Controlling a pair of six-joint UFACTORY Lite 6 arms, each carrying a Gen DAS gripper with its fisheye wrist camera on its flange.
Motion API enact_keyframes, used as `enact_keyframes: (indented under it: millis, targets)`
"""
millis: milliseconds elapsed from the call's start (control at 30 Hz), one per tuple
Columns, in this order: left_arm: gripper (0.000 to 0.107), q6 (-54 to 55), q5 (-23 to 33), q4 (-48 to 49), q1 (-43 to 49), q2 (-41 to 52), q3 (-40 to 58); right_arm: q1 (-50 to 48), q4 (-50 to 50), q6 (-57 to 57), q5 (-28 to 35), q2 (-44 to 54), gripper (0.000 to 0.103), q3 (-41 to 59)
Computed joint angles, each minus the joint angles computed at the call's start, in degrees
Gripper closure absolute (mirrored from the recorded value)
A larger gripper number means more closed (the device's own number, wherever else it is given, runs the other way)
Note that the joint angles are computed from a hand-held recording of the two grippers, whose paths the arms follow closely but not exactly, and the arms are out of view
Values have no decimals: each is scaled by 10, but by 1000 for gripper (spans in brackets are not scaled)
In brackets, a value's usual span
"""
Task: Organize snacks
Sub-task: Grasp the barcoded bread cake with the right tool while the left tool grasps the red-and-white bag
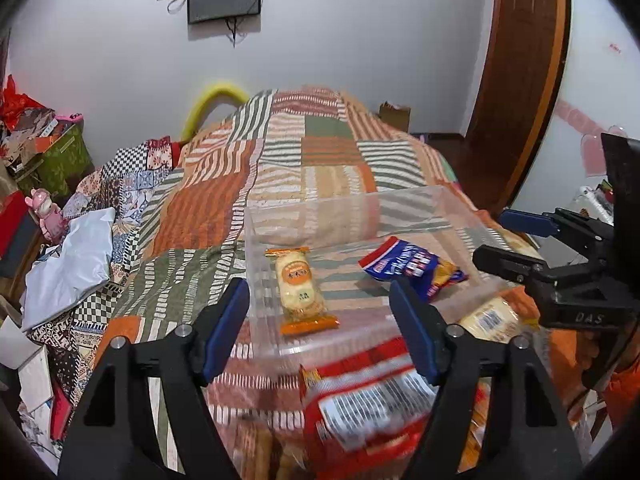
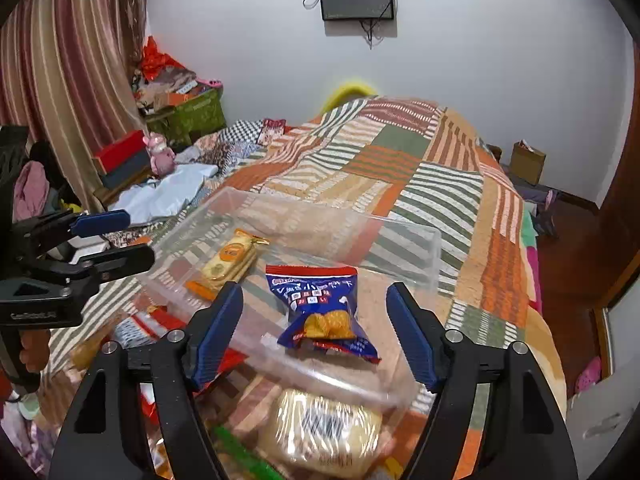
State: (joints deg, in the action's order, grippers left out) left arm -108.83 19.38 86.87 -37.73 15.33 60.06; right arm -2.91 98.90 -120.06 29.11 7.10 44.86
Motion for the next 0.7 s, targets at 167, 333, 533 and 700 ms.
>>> enact_keyframes:
  millis: [167, 333, 533, 700]
  targets:
    - [26, -88, 36, 56, -47, -62, -76, -30, 26, -43, 21, -62, 25, -65]
    - [24, -165, 66, 94, -95, -94, -140, -61, 35, -75, 39, -85, 23, -110]
    - [23, -235, 81, 122, -133, -91, -185, -74, 67, -133, 38, -91, 23, -158]
    - [22, -307, 90, 162, -149, -75, -210, -94, 86, -174, 48, -65, 23, -176]
